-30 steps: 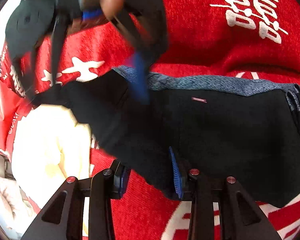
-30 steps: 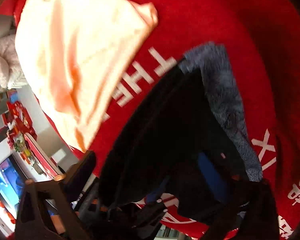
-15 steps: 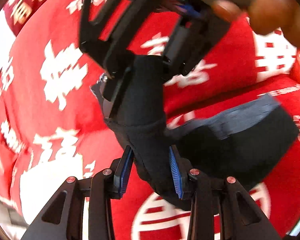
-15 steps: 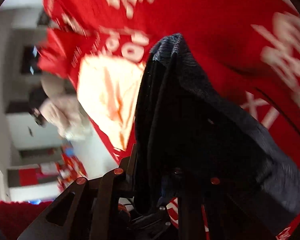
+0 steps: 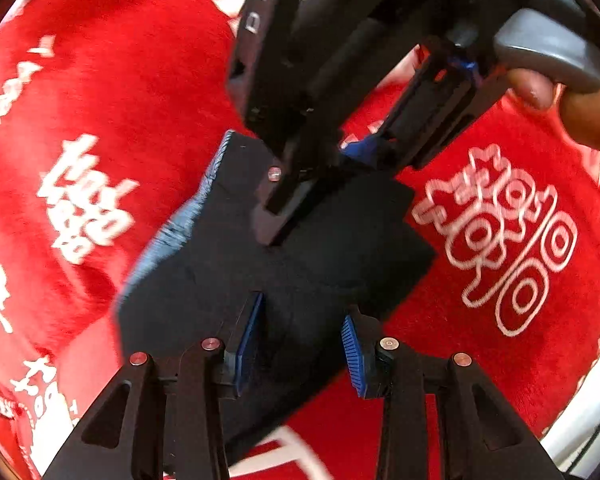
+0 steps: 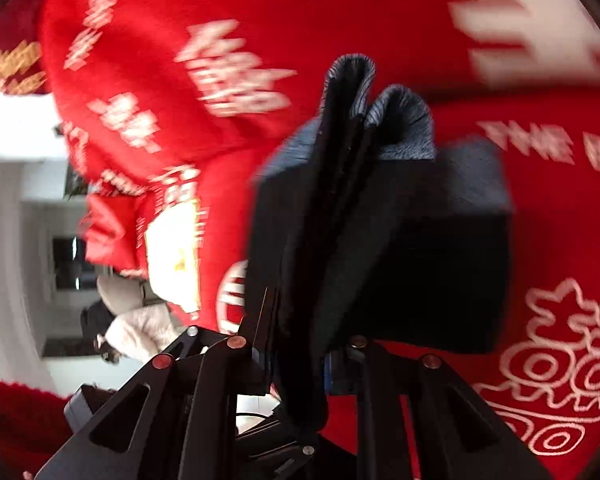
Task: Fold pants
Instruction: 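Lift and fold the pants over with both grippers toward each other, then lower the folded pants onto the cushion and open both grippers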
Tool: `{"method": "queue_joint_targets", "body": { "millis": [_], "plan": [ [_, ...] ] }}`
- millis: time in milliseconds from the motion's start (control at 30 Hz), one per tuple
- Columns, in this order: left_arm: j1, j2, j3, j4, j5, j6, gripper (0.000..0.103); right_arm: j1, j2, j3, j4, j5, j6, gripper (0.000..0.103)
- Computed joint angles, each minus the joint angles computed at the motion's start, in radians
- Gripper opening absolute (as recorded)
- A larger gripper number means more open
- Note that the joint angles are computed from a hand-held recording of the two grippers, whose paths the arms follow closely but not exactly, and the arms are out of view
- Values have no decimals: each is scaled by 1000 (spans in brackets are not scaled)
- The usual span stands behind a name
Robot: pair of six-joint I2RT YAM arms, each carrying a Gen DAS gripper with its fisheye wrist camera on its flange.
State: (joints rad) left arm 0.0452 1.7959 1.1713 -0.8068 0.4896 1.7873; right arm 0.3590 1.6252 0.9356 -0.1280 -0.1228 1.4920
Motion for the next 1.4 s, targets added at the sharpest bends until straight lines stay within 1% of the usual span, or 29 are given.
{"method": "queue_joint_targets", "body": {
  "millis": [33, 67, 133, 167, 200, 267, 300, 333, 367, 433, 467, 500, 533, 600, 633, 700, 733, 767, 833, 867, 900, 967, 1033, 1067, 1100, 1167, 1233, 1300, 1400],
  "plan": [
    [1, -18, -58, 46, -23, 5, 38, -2, -2, -61, 58, -7, 28, 20],
    [-2, -19, -76, 71, -35, 0, 38, 0, -1, -125, 126, -12, 53, 20],
    [-6, -33, -124, 124, -62, -3, 42, 12, 18, -177, 209, -9, 83, 20],
    [-8, -23, -110, 112, -69, -3, 46, 18, 25, -195, 245, -7, 102, 20],
    [-7, -20, -91, 79, -82, 0, 46, 24, 31, -213, 274, -3, 122, 21],
    [6, -4, -53, 30, -93, 21, 46, 32, 21, -217, 246, 9, 138, 26],
    [16, 6, -17, -16, -97, 27, 55, 31, 20, -207, 227, 11, 142, 27],
    [20, 10, 24, -63, -104, 12, 66, 29, 19, -179, 175, 9, 142, 33],
    [31, 12, 61, -109, -103, -2, 85, 31, 15, -154, 117, 11, 137, 34],
    [41, 82, 223, -234, -96, -78, 87, 46, 9, -70, -55, 25, 112, 38],
    [38, 112, 284, -259, -104, -118, 87, 50, 26, 4, -174, 37, 92, 40],
    [32, 138, 333, -267, -115, -158, 87, 58, 42, 76, -301, 62, 69, 40],
    [20, 185, 403, -263, -137, -227, 87, 69, 41, 101, -380, 92, 57, 40],
    [9, 286, 549, -272, -173, -348, 87, 87, 89, 244, -578, 164, 25, 39],
    [5, 345, 622, -267, -199, -414, 87, 95, 109, 301, -634, 193, 14, 37],
    [-1, 472, 783, -268, -254, -524, 87, 100, 141, 380, -670, 226, -16, 35],
    [-1, 492, 811, -271, -266, -560, 87, 94, 160, 410, -676, 227, -41, 35],
    [-5, 526, 871, -292, -270, -588, 87, 86, 196, 460, -694, 221, -75, 35],
    [-19, 614, 1020, -351, -268, -647, 87, 66, 290, 579, -776, 228, -131, 35],
    [-27, 652, 1086, -383, -264, -662, 87, 57, 300, 586, -790, 225, -146, 35],
    [-39, 694, 1153, -413, -269, -677, 87, 48, 287, 556, -770, 221, -158, 35],
    [-63, 769, 1246, -422, -307, -743, 87, 33, 290, 542, -754, 222, -160, 35],
    [-74, 884, 1419, -515, -340, -787, 87, 25, 296, 519, -740, 200, -153, 35],
    [-71, 909, 1450, -539, -345, -799, 87, 30, 290, 499, -733, 190, -147, 35],
    [-63, 905, 1430, -537, -339, -797, 87, 32, 312, 513, -738, 181, -149, 35],
    [-56, 836, 1276, -448, -329, -773, 87, 49, 326, 503, -760, 169, -151, 36],
    [-48, 775, 1143, -375, -323, -745, 87, 66, 276, 398, -673, 157, -104, 36],
    [-53, 760, 1109, -350, -322, -748, 87, 70, 230, 330, -607, 163, -47, 36],
    [-59, 761, 1121, -366, -336, -761, 90, 76, 252, 386, -677, 170, -73, 38]
  ]
}}
